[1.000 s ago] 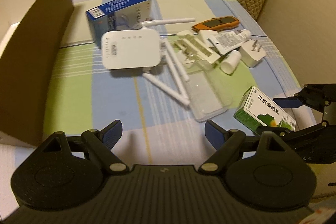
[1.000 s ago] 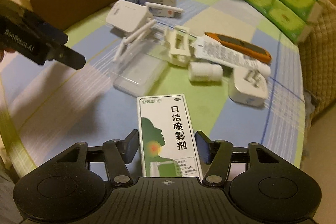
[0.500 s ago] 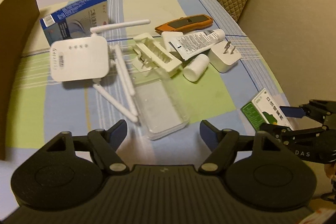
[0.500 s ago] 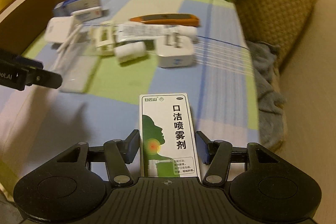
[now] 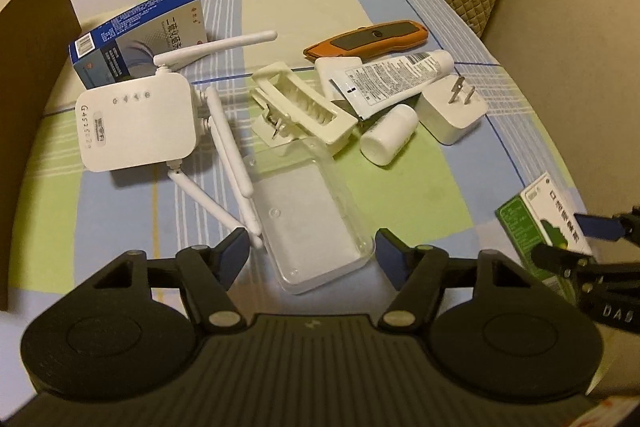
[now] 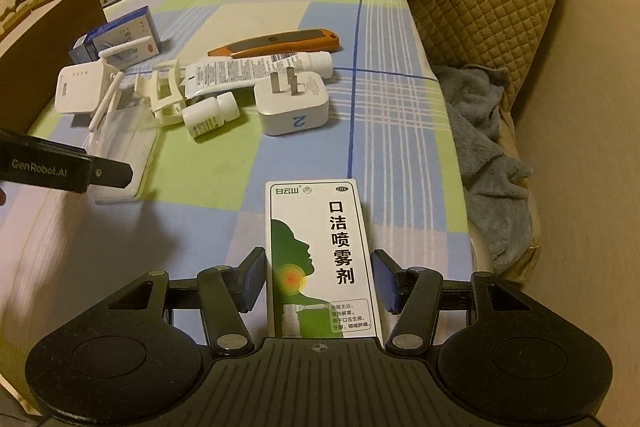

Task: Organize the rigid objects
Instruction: 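Grasp the clear plastic case with the left gripper and lift it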

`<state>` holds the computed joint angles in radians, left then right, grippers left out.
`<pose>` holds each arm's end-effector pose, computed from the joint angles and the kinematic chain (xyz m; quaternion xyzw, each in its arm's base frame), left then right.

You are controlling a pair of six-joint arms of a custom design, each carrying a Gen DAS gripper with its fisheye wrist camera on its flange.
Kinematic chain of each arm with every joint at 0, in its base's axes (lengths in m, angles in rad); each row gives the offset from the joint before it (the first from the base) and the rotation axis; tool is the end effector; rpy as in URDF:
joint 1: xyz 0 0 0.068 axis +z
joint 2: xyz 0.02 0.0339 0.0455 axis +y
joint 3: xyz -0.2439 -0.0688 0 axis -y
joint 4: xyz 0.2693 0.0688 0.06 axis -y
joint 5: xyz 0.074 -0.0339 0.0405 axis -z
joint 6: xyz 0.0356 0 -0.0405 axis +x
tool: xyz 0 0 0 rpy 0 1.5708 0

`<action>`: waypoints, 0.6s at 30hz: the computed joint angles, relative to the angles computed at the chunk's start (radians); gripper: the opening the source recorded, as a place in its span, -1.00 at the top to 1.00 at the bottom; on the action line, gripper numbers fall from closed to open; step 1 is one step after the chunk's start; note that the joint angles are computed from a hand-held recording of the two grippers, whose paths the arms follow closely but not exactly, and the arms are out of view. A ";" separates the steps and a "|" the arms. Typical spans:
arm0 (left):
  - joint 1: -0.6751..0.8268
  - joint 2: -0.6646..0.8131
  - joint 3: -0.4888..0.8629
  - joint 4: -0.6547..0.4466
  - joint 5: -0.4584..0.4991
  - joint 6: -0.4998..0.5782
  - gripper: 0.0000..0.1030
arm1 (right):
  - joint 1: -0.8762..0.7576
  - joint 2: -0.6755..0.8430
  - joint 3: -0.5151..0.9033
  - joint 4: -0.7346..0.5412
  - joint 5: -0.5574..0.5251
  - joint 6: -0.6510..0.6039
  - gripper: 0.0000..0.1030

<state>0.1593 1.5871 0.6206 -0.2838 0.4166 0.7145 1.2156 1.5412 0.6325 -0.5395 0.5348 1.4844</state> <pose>0.2589 0.0270 0.0687 0.2964 0.9198 -0.1189 0.2278 0.0999 0.2173 0.0779 0.1450 0.9518 -0.0001 0.2703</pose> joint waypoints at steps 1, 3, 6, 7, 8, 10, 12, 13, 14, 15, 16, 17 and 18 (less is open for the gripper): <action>0.003 -0.005 -0.006 0.003 0.000 0.017 -0.05 | -0.003 -0.001 -0.003 0.006 0.000 -0.002 -0.04; 0.013 -0.002 -0.004 -0.016 0.000 0.054 -0.03 | -0.011 -0.007 -0.010 0.016 -0.001 -0.008 -0.04; 0.059 -0.008 -0.010 -0.036 0.018 0.141 -0.01 | -0.019 -0.013 -0.015 0.023 -0.007 -0.021 -0.04; 0.081 -0.013 -0.014 -0.043 0.022 0.178 -0.01 | -0.020 -0.014 -0.015 0.024 -0.009 -0.026 -0.04; 0.109 -0.015 -0.011 -0.064 0.030 0.222 -0.01 | -0.020 -0.015 -0.015 0.023 -0.010 -0.028 -0.04; 0.165 -0.007 0.010 -0.119 0.041 0.301 -0.01 | -0.020 -0.017 -0.016 0.024 -0.012 -0.033 -0.04; 0.217 0.007 0.041 -0.182 0.042 0.383 -0.01 | -0.019 -0.013 -0.012 0.023 -0.014 -0.040 -0.04; 0.235 0.016 0.060 -0.216 0.038 0.415 -0.01 | -0.018 -0.012 -0.010 0.026 -0.015 -0.045 -0.04; 0.247 0.022 0.075 -0.244 0.036 0.432 -0.01 | -0.020 -0.012 -0.012 0.031 -0.017 -0.051 -0.04; 0.256 0.032 0.092 -0.272 0.034 0.444 -0.01 | -0.019 -0.013 -0.012 0.034 -0.019 -0.055 -0.04; 0.260 0.034 0.100 -0.282 0.034 0.443 -0.01 | -0.021 -0.014 -0.013 0.039 -0.022 -0.063 -0.04; 0.261 0.030 0.098 -0.280 0.038 0.438 -0.02 | -0.022 -0.014 -0.014 0.044 -0.025 -0.069 -0.04; 0.258 0.026 0.095 -0.271 0.042 0.429 -0.05 | -0.022 -0.015 -0.014 0.046 -0.027 -0.074 -0.05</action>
